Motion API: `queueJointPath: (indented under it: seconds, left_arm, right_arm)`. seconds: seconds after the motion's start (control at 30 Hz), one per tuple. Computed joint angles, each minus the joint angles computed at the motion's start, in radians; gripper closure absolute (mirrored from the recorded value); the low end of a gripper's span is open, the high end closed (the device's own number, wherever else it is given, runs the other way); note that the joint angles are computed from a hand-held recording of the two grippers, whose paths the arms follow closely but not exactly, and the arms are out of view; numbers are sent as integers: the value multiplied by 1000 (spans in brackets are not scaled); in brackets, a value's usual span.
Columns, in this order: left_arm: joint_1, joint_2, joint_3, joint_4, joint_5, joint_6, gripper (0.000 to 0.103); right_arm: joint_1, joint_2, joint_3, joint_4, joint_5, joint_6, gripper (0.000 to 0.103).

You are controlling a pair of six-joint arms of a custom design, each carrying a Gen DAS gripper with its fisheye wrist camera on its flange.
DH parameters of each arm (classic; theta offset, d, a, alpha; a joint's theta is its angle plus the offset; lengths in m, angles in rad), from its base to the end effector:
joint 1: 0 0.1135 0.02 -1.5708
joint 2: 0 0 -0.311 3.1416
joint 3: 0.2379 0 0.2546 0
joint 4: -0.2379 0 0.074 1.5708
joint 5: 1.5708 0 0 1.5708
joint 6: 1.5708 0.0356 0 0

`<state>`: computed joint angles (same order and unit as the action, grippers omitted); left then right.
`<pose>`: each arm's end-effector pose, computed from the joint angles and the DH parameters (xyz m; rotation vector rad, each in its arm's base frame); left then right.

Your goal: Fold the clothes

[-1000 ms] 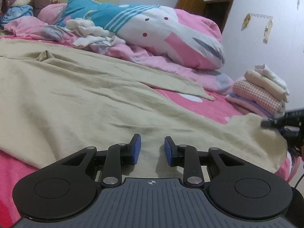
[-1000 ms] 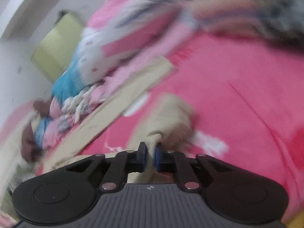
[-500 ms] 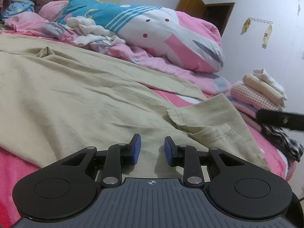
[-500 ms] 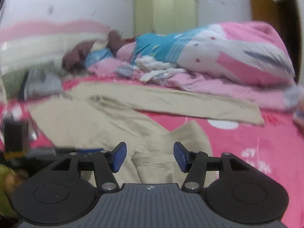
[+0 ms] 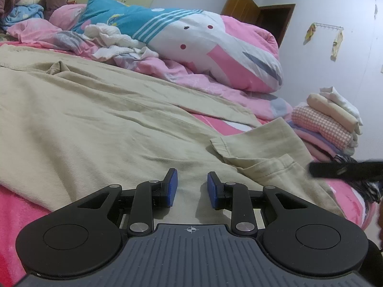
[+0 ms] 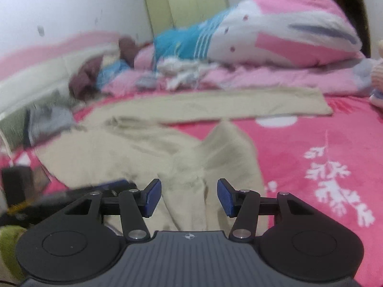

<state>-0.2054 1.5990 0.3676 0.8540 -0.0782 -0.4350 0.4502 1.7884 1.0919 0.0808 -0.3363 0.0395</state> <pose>0.2644 -0.0522 0.1707 -0.2766 1.9433 -0.3467 0.3580 0.1861 0.2423 -0.6411 2.1253 0.6416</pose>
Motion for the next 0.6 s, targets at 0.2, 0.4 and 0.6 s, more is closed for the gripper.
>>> queueJointPath:
  seconds: [0.2, 0.4, 0.6]
  left_arm:
    - [2, -4, 1, -6, 2, -13, 76]
    - [10, -7, -1, -4, 16, -30, 76]
    - [14, -10, -9, 7, 26, -38, 76]
  right_arm:
    - [6, 64, 57, -43, -7, 25, 101]
    - [-173, -151, -239, 340, 69, 326, 102]
    - [-363, -200, -443, 468, 104, 597, 102]
